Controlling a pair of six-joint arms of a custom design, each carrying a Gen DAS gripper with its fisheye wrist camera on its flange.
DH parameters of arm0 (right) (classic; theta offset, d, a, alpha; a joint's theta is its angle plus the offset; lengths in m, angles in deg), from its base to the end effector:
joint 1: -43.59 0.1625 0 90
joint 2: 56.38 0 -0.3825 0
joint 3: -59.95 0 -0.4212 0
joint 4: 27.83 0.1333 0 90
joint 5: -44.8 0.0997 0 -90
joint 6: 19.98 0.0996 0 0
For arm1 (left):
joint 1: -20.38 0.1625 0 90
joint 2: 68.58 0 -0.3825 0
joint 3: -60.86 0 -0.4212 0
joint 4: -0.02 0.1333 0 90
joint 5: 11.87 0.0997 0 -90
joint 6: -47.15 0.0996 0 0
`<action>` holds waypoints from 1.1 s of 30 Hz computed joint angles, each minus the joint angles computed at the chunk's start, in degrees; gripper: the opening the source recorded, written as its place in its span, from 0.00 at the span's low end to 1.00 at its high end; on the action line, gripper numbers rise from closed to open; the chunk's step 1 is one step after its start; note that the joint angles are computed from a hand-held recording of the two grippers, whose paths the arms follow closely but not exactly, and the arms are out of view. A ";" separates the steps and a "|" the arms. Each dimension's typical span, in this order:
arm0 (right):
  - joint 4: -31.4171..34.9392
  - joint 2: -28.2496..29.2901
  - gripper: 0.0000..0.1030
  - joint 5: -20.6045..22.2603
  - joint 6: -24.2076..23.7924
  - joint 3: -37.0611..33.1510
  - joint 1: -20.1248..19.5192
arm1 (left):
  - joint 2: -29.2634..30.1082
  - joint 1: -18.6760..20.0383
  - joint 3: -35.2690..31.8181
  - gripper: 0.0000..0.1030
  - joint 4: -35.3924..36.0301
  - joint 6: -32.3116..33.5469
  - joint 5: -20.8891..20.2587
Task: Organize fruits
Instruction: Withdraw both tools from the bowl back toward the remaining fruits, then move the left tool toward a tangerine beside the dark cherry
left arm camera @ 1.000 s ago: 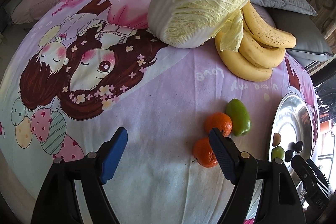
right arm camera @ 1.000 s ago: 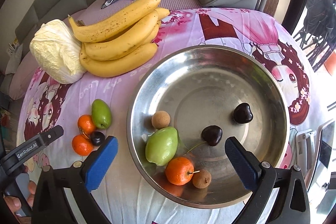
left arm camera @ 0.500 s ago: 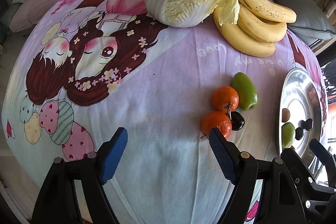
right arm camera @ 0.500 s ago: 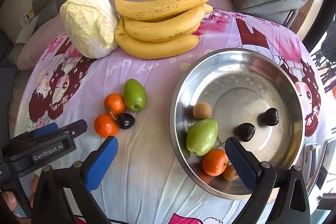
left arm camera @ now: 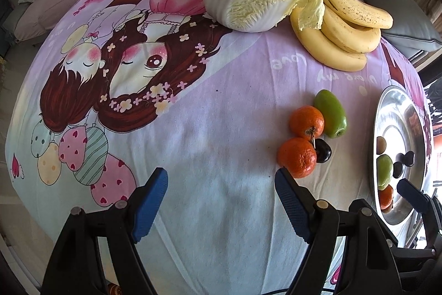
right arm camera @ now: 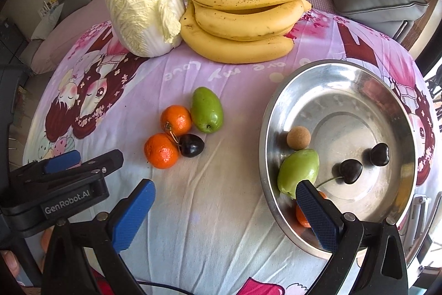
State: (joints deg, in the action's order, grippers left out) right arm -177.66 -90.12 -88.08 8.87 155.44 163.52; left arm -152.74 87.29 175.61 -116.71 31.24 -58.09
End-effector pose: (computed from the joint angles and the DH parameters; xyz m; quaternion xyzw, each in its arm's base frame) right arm 0.3635 -0.5000 -0.0724 0.0149 -0.9306 0.1658 0.3261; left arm -0.0086 -0.5357 0.2502 0.0706 0.9248 -0.0949 0.3617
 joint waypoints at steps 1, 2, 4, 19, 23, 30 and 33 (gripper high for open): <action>-0.05 0.20 1.00 0.08 -0.01 -0.11 -0.04 | 0.03 0.16 -0.08 0.78 0.18 -0.18 0.01; -0.11 0.36 1.00 0.30 0.00 -0.19 -0.14 | 0.08 0.28 -0.14 0.78 0.36 -0.29 0.12; 0.24 0.67 1.00 0.76 0.03 -0.49 -0.45 | 0.24 0.50 -0.25 0.78 0.70 -0.39 0.42; -1.72 1.20 1.00 -0.34 0.26 -0.29 -1.57 | 3.04 2.78 -1.72 0.78 -0.98 1.97 -2.95; -2.81 1.12 1.00 -1.32 -0.31 -0.07 -1.51 | 3.64 2.58 -2.02 0.78 -1.75 2.92 -3.15; -2.28 0.84 1.00 -3.96 0.66 0.26 -1.31 | 4.84 2.32 -3.14 0.78 -3.09 4.14 -5.06; -1.02 0.86 0.99 -4.75 1.37 0.09 -1.26 | 6.28 2.68 -4.60 0.77 -3.21 4.76 -5.41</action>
